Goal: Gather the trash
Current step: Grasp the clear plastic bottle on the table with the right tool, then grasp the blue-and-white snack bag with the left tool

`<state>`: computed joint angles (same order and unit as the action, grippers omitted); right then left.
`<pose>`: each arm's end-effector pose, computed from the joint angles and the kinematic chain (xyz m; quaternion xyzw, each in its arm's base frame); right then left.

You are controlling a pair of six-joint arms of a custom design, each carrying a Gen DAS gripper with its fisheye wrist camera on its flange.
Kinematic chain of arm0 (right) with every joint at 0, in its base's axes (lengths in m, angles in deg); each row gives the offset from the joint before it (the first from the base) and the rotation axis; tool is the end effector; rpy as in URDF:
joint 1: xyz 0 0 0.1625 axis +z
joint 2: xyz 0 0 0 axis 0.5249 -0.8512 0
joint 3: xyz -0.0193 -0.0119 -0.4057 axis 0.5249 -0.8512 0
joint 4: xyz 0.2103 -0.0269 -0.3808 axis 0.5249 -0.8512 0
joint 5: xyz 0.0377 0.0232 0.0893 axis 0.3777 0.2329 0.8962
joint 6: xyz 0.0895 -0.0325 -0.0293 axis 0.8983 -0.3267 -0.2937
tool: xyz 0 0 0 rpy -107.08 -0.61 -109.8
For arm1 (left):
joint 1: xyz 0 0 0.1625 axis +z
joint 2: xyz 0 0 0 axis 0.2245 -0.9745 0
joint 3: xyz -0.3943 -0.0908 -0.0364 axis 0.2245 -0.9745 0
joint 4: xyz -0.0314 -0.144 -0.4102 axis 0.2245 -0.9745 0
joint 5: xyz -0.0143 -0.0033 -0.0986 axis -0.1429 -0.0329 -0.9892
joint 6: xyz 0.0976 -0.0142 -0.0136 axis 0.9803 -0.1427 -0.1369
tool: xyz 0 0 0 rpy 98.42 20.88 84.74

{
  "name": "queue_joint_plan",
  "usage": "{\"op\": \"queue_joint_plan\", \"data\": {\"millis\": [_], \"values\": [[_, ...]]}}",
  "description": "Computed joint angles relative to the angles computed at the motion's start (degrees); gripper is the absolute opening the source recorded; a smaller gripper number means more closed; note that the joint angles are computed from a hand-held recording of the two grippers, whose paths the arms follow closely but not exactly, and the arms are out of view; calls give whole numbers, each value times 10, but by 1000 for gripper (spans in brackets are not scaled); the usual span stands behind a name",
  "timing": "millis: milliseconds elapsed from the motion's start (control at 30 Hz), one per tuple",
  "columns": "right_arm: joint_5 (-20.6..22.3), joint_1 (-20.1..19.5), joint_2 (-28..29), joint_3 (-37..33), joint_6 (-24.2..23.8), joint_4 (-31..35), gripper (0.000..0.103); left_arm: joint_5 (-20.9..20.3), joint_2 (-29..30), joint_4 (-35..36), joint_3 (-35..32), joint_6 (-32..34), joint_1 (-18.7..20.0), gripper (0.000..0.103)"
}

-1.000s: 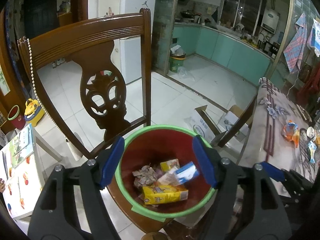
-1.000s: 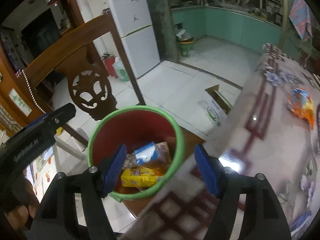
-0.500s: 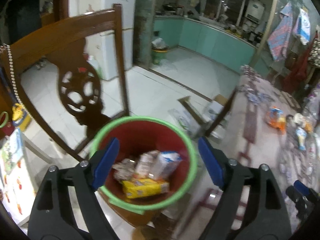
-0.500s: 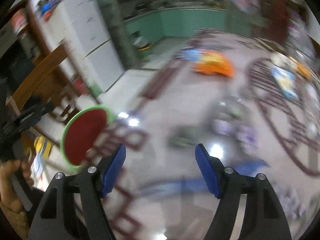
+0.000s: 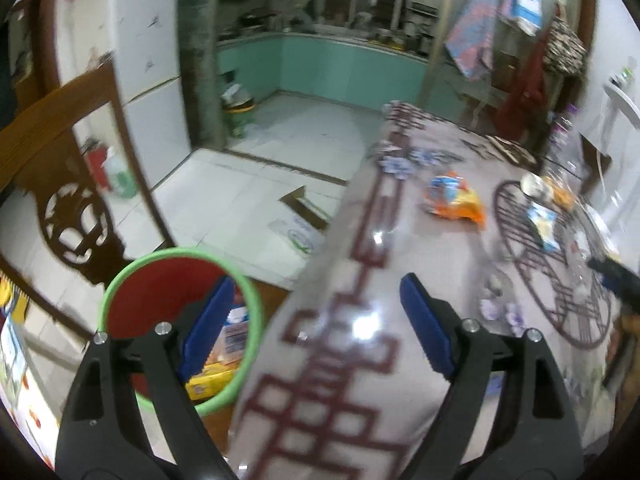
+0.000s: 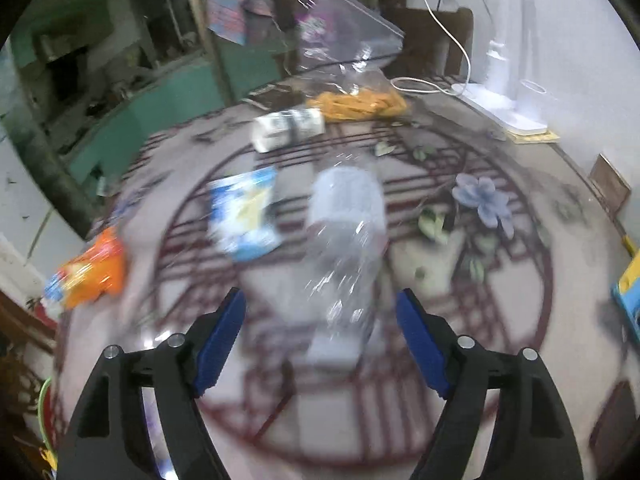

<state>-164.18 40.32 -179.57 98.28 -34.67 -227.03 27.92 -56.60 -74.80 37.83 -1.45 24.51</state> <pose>-0.0637 -0.4527 0.4019 -0.1724 -0.8064 0.4245 0.3739 -0.3142 -0.5035 0.0690 0.2157 0.8801 -0.3192 0.2775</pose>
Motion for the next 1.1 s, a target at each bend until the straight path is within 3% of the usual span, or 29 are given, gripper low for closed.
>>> {"op": "queue_joint_plan", "data": {"millis": [167, 267, 400, 500, 600, 767, 867, 933, 1100], "values": [[5, -32, 31, -65, 29, 86, 75, -7, 44, -3, -33, 26, -18, 84], [26, -55, 29, -85, 48, 159, 58, -19, 65, 5, -51, 37, -20, 84], [36, -64, -10, -66, 14, 212, 56, -27, 83, 12, -62, 58, -23, 84], [39, -68, -70, -25, -23, 278, 56, -34, 93, 25, -70, 58, -23, 84], [36, -82, -118, 13, -59, 290, 57, -74, 117, 51, -101, 48, -23, 84], [172, -151, -182, 19, -5, 352, 57, -156, 223, 101, -235, 49, -27, 86], [196, -158, -195, 14, -9, 336, 57, -202, 304, 164, -350, 18, -23, 86], [222, -171, -207, 10, -2, 337, 57, -202, 357, 199, -424, 12, -26, 86], [277, -201, -226, -7, 19, 357, 57, -149, 480, 242, -590, 41, -43, 87]]}}
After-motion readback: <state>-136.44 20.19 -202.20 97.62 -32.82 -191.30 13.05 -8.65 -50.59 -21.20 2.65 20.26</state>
